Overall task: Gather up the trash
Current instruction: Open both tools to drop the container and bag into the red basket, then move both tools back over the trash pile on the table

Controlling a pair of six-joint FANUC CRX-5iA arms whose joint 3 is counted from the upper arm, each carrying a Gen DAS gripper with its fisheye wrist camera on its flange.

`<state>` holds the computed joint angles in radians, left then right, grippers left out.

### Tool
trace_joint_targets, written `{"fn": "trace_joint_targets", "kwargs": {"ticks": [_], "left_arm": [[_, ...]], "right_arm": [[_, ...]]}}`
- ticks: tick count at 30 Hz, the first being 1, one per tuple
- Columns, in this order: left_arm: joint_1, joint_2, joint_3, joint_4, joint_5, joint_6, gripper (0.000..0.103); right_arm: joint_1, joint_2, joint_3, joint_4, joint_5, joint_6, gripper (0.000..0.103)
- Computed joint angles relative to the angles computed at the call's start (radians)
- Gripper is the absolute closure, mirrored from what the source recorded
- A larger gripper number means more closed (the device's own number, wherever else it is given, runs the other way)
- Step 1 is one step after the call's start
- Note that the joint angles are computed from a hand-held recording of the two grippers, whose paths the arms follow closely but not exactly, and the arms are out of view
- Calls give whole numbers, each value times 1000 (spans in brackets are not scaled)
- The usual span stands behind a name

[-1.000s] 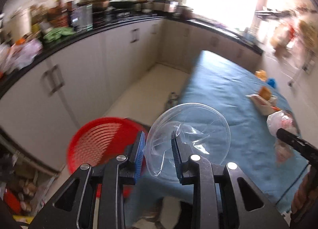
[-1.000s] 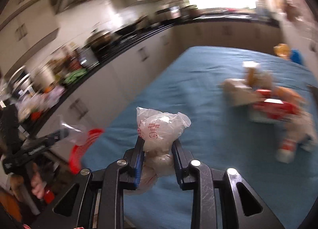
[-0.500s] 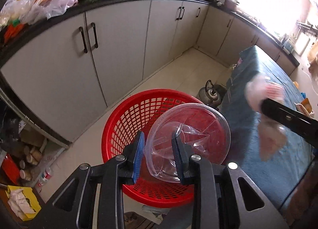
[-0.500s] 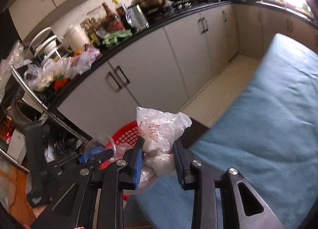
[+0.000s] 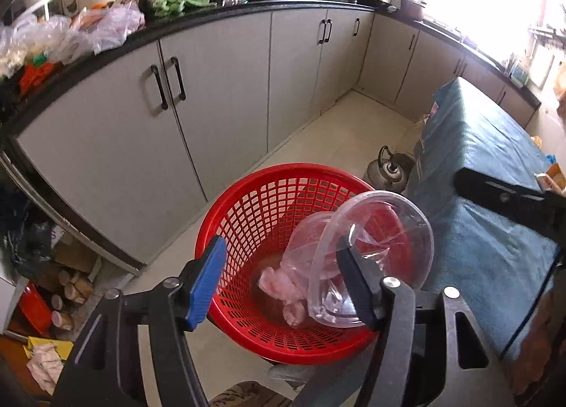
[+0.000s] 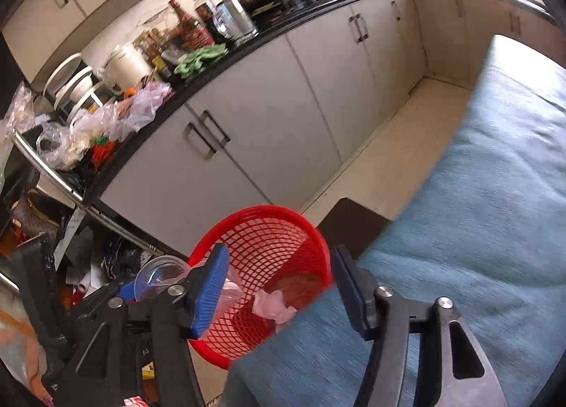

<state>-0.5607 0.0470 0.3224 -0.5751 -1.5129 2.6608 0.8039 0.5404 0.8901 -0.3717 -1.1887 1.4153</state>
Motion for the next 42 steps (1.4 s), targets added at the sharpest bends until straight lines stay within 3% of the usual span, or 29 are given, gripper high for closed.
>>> {"fn": "trace_joint_targets", "kwargs": {"ticks": [3,7,11,15,17,21,23,26,29,35,39,42], "left_arm": [[-55,40,56,-84,-60,1,22],[-94,74,100,-149,-91,-15,20],[-70,47,58,-117,-13,24,19],[5,-28,-35,5,107,87,19],[16,-47,-55,29,125,99,19],[-16,-42,-38,-7,73,90,19],[-30,-43,-33,-23,56,80,19],[-45,-59,-41,-48,41,82,19],[-53,-83,-60,-84,20,112,19],[34,-172,-188,6,155,149,19],[68,-193,-226,46,204,149,18],[65,-191,-223,46,205,161,18]], "right_arm": [[-12,-60,-84,29,46,-20,36],[-27,-142,-194,60,104,-42,36],[-28,-226,-305,118,168,-64,32],[-29,-267,-353,128,195,-61,32],[-25,-263,-330,88,167,-8,32],[-3,-205,-216,-19,67,117,36],[15,-162,-153,-46,29,158,53],[40,-72,-37,-51,-39,178,68],[60,8,47,-13,-87,151,73],[75,141,209,55,-166,90,73],[71,124,178,65,-146,83,72],[57,68,105,62,-100,74,60]]}}
